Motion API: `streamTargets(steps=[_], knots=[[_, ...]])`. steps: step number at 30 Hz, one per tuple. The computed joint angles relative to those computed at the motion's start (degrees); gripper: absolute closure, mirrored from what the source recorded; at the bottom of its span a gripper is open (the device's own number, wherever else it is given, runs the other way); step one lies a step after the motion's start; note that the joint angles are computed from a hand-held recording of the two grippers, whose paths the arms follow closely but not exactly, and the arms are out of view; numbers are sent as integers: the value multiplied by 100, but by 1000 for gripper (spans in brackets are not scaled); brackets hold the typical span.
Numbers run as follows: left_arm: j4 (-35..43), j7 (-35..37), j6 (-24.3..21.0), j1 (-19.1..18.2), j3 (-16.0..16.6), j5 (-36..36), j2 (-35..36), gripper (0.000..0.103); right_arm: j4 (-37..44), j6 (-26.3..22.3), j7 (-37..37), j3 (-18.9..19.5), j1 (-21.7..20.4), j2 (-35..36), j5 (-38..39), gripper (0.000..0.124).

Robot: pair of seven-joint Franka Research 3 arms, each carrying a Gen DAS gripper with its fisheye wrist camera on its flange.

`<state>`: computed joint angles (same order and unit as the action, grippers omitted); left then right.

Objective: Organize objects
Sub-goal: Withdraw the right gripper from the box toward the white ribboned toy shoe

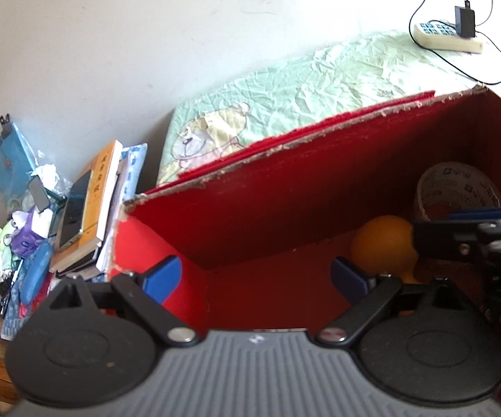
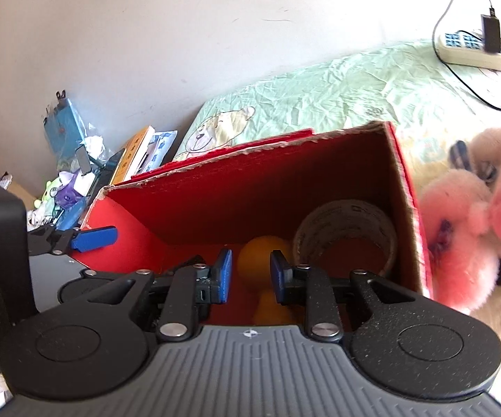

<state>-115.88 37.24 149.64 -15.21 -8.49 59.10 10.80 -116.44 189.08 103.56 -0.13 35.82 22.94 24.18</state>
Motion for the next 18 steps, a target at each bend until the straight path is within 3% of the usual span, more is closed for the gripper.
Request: streamTargets(steps=[3,7,12,18], knots=[[-21,-281,-265,-103,-24,174,-96,9,-176,215,-72,114,-85,-115,-8,91],[-130,-258,-207,-62,-117,-87,-273,9,-402,516,-197,668,-566,-228,-113,91],[-338,-505,-312,-96,-223,-31,-550,9,-627,780,-275,953,-797,-346,-209,91],[-632,-680,-293,-22,-349,-258,-910,9,-932,1156,124,1564,-1478,-445,-883,90]])
